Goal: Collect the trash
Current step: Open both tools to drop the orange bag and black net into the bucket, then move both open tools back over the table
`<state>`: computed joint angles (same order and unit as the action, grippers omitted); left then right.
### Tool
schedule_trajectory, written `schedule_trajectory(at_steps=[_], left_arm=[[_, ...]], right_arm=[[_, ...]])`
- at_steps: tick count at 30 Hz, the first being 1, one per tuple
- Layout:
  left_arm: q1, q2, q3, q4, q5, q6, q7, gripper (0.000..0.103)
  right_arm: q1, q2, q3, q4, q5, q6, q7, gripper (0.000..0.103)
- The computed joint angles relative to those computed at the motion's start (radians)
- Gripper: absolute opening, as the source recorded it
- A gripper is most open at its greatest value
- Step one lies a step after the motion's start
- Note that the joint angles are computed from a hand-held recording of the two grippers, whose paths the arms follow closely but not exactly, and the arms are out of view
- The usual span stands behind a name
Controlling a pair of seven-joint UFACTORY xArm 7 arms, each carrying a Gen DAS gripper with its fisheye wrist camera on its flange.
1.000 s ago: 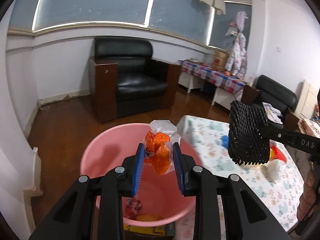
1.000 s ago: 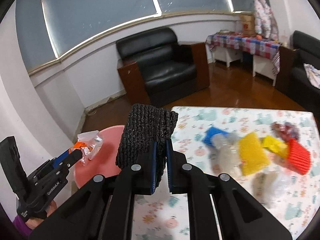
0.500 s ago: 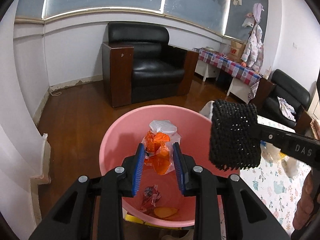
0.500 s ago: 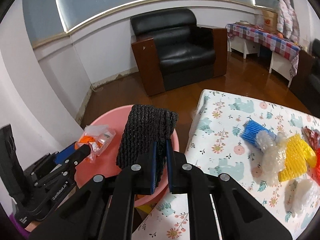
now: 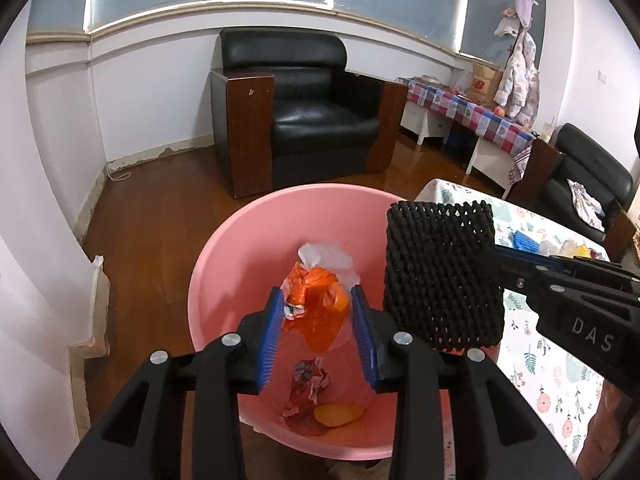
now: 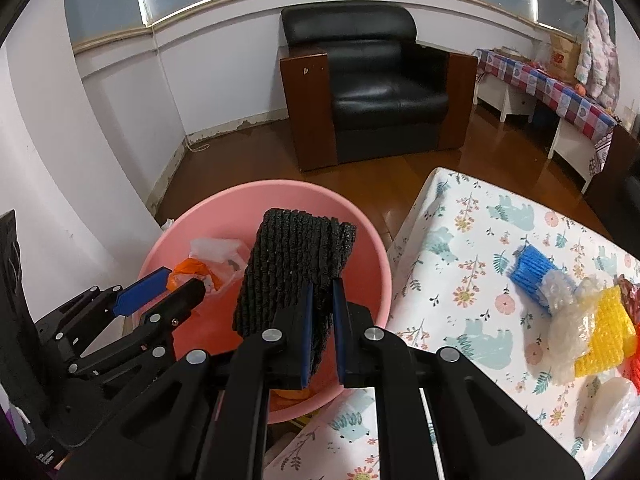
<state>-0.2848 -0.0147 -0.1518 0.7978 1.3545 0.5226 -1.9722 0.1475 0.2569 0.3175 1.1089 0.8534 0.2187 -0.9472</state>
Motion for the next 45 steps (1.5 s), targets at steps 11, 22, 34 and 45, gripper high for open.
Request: schedule_trajectory(at_steps=[11, 22, 34, 45], left_arm=[[-0.002, 0.017, 0.006, 0.005, -0.009, 0.003, -0.034, 0.052], [0.008, -0.027, 0.000, -0.028, 0.044, -0.033, -0.135, 0.054], [-0.035, -0.024, -0.044, 0.040, 0.049, -0.010, -0.100, 0.054], [-0.135, 0.120, -0.042, 0.220, -0.002, 0.017, 0.002, 0.054]], right_arm=[[-0.017, 0.015, -0.004, 0.026, 0.043, 0.105, -0.027, 0.018], [-0.017, -0.022, -0.041, 0.001, 0.208, 0.143, -0.147, 0.032], [-0.023, -0.135, -0.139, -0.096, 0.418, 0.147, -0.315, 0.032], [-0.075, -0.201, -0.251, -0.165, 0.591, 0.105, -0.458, 0.032]])
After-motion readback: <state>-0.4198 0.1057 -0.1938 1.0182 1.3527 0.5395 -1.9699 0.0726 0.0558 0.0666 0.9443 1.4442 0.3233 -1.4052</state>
